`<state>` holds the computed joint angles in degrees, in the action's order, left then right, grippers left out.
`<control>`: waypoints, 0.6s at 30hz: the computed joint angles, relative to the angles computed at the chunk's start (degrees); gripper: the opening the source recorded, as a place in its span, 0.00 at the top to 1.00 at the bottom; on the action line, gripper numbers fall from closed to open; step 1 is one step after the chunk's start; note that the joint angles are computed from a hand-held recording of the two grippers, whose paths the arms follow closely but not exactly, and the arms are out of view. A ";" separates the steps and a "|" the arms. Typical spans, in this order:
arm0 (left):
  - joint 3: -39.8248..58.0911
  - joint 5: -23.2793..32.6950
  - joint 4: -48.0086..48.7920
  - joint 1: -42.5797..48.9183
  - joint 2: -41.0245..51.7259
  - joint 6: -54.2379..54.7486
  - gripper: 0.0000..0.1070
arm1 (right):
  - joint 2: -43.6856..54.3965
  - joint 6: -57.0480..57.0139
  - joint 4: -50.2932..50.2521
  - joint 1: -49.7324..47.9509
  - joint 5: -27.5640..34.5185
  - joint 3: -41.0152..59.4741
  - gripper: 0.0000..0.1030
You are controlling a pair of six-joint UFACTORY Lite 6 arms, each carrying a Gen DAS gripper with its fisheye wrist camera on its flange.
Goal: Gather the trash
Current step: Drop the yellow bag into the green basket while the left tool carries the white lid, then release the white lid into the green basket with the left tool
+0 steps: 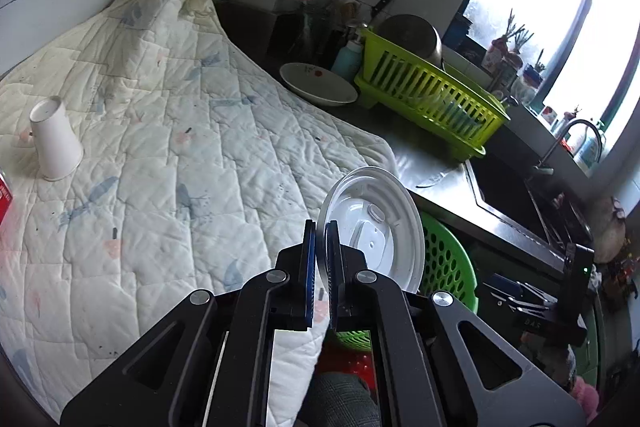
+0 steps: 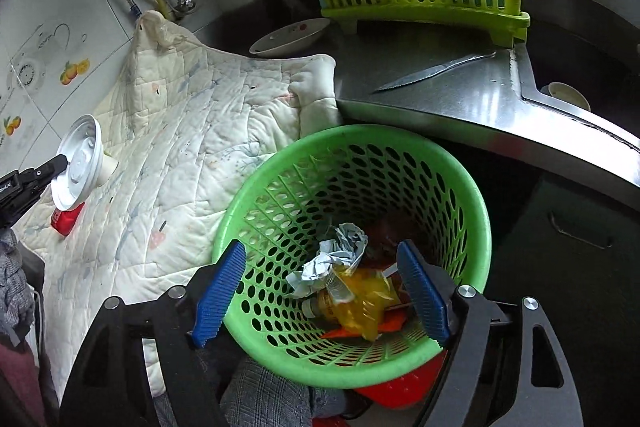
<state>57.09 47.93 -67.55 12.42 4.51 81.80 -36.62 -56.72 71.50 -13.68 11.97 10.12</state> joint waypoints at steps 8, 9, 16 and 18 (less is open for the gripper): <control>-4.94 -10.59 -2.45 -13.36 -1.74 0.47 0.96 | -13.96 10.26 -14.54 -10.07 10.53 -4.80 0.24; -5.60 -12.61 -2.95 -15.23 -1.96 0.80 0.96 | -14.98 9.93 -14.60 -11.11 11.58 -5.19 0.24; -5.19 -23.04 -3.92 -26.02 0.79 -0.48 0.96 | -18.32 5.70 -12.95 -17.45 17.89 -6.25 0.23; -4.09 -24.19 -2.75 -27.84 2.56 -1.98 0.94 | -19.18 4.39 -12.53 -19.50 19.98 -6.54 0.23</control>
